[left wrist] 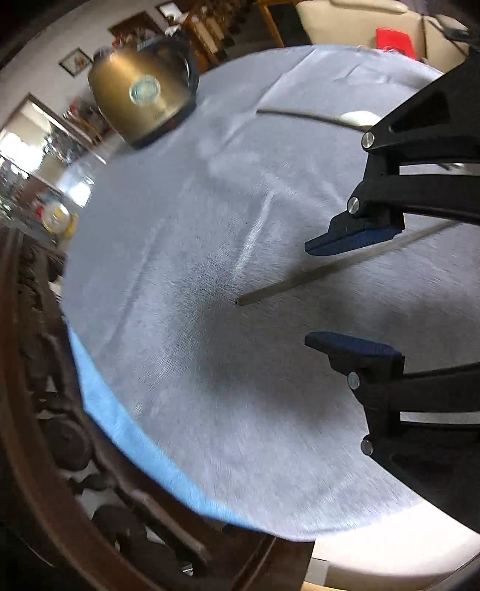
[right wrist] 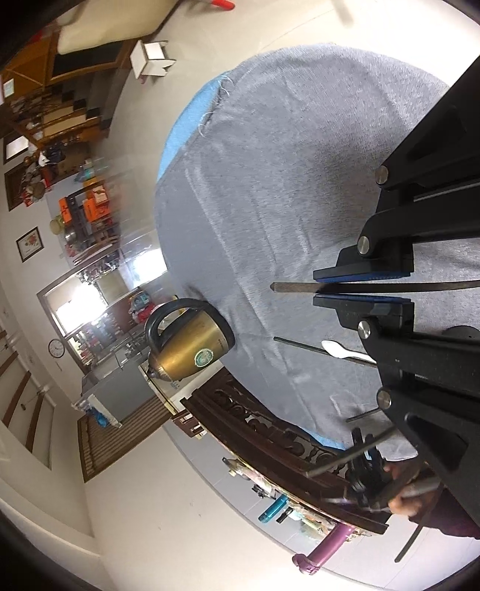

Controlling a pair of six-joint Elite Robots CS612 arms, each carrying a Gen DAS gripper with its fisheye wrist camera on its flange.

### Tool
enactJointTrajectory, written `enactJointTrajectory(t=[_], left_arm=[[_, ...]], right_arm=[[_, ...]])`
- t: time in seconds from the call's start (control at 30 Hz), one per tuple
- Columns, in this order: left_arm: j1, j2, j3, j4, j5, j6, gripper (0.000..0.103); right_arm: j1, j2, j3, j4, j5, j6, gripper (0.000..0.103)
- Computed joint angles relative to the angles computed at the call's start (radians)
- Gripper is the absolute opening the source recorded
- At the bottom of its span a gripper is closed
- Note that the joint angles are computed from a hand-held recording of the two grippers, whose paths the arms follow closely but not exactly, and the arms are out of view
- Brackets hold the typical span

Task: Organize utensils
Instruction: 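Lift both chopsticks and carry them toward the holder cup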

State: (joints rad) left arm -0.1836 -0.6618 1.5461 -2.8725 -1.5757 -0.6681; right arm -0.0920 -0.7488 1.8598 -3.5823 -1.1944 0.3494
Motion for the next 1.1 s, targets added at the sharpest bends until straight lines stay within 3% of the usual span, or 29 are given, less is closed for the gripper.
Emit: enactJointTrajectory(t=[0.1,0.13,0.27,0.3,0.37,0.43,0.53,0.6,0.7,0.8,0.87,0.93,1.0,1.1], left_arm=[[-0.004,0.026,-0.072,0.141,0.015,0.002,0.043],[-0.01,0.028,-0.078,0.137,0.047,-0.002,0.043],[-0.017,0.046,-0.119,0.188,0.056,0.038,0.043],[-0.023,0.048,-0.12,0.188,0.077,0.053,0.04],[-0.032,0.052,-0.123,0.181,0.099,0.097,0.022],[-0.041,0.057,-0.12,0.152,0.102,0.163,0.01],[-0.056,0.062,-0.117,0.127,0.102,0.268,0.007],[-0.076,0.061,-0.107,0.107,0.088,0.394,0.006],[-0.102,0.056,-0.101,0.133,0.15,0.487,0.006],[-0.095,0.053,-0.113,0.185,0.13,0.477,0.01],[-0.09,0.053,-0.124,0.22,0.135,0.457,0.028],[-0.085,0.055,-0.12,0.201,0.132,0.441,0.032],[-0.08,0.055,-0.105,0.161,0.117,0.436,0.032],[-0.079,0.054,-0.083,0.098,0.101,0.47,0.011]], right_arm=[[-0.008,0.013,-0.013,0.01,0.021,0.018,0.007],[-0.01,0.016,-0.017,0.011,0.027,0.023,0.007],[-0.018,0.032,-0.03,0.016,0.051,0.037,0.007],[-0.02,0.036,-0.034,0.017,0.06,0.042,0.007],[-0.023,0.042,-0.039,0.018,0.07,0.05,0.007],[-0.026,0.048,-0.044,0.016,0.083,0.057,0.007],[-0.031,0.054,-0.048,0.017,0.094,0.063,0.007],[-0.033,0.058,-0.049,0.021,0.102,0.069,0.007],[-0.036,0.058,-0.046,0.018,0.106,0.074,0.007],[-0.036,0.057,-0.044,0.01,0.111,0.08,0.007],[-0.033,0.057,-0.045,0.014,0.112,0.075,0.007],[-0.031,0.058,-0.046,0.02,0.113,0.069,0.007],[-0.024,0.058,-0.047,0.029,0.108,0.061,0.007],[-0.018,0.056,-0.048,0.04,0.104,0.055,0.007]])
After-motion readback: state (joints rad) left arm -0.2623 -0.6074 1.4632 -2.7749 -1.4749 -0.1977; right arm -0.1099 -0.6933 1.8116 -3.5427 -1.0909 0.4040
